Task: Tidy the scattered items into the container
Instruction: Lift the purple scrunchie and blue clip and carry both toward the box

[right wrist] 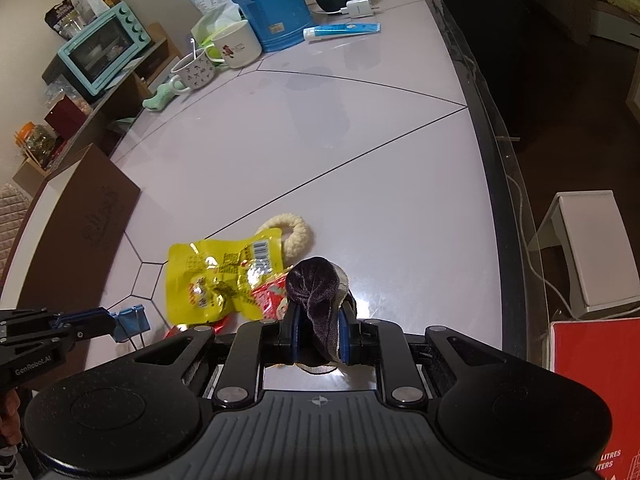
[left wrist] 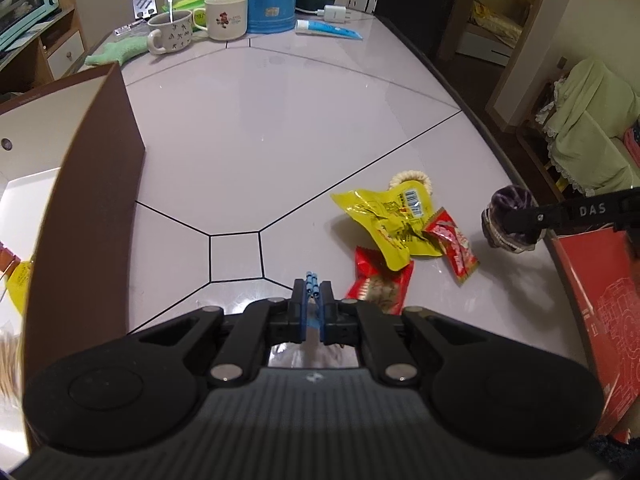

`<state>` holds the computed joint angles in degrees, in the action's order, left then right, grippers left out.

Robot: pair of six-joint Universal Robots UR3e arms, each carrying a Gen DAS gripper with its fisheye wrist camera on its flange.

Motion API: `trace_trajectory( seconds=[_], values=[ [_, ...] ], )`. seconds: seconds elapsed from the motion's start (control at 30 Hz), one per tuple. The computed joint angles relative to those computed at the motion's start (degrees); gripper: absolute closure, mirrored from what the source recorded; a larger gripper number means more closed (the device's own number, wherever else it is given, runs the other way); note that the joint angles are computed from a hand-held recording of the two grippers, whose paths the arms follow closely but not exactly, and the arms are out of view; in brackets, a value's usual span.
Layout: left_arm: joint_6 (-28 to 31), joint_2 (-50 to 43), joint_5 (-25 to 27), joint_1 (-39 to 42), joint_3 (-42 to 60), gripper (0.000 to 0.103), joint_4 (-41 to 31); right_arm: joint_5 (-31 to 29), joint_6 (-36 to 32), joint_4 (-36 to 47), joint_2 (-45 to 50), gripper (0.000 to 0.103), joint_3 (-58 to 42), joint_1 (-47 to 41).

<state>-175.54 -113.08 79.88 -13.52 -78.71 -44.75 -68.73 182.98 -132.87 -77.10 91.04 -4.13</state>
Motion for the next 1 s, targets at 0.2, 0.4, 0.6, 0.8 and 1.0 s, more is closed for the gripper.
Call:
trace_trajectory(
  seconds=[0.2, 0.4, 0.6, 0.8, 1.0],
  values=[
    [0.16, 4.69, -0.21, 0.32, -3.81, 0.1, 0.37, 0.93, -0.31, 0.29, -1.66, 0.086, 0.8, 0.51],
    [0.22, 9.5, -0.68, 1.21, -6.96, 0.1, -0.64, 1.67, -0.36, 0.06, -3.18, 0.086, 1.75, 1.41],
    [0.95, 14.56, -1.8, 2.77, -7.94, 0.1, -2.69, 2.41, -0.57, 1.44, -3.82, 0.086, 1.28, 2.65],
    [3.04, 18.15, -3.24, 5.13, -6.08, 0.1, -6.0, 2.37, -1.05, 3.19, -2.92, 0.086, -2.38, 5.26],
    [4.81, 20.91, -4.94, 8.01, -4.16, 0.1, -9.03, 2.7, -0.99, 4.54, 0.26, 0.086, -8.28, 8.4]
  ],
)
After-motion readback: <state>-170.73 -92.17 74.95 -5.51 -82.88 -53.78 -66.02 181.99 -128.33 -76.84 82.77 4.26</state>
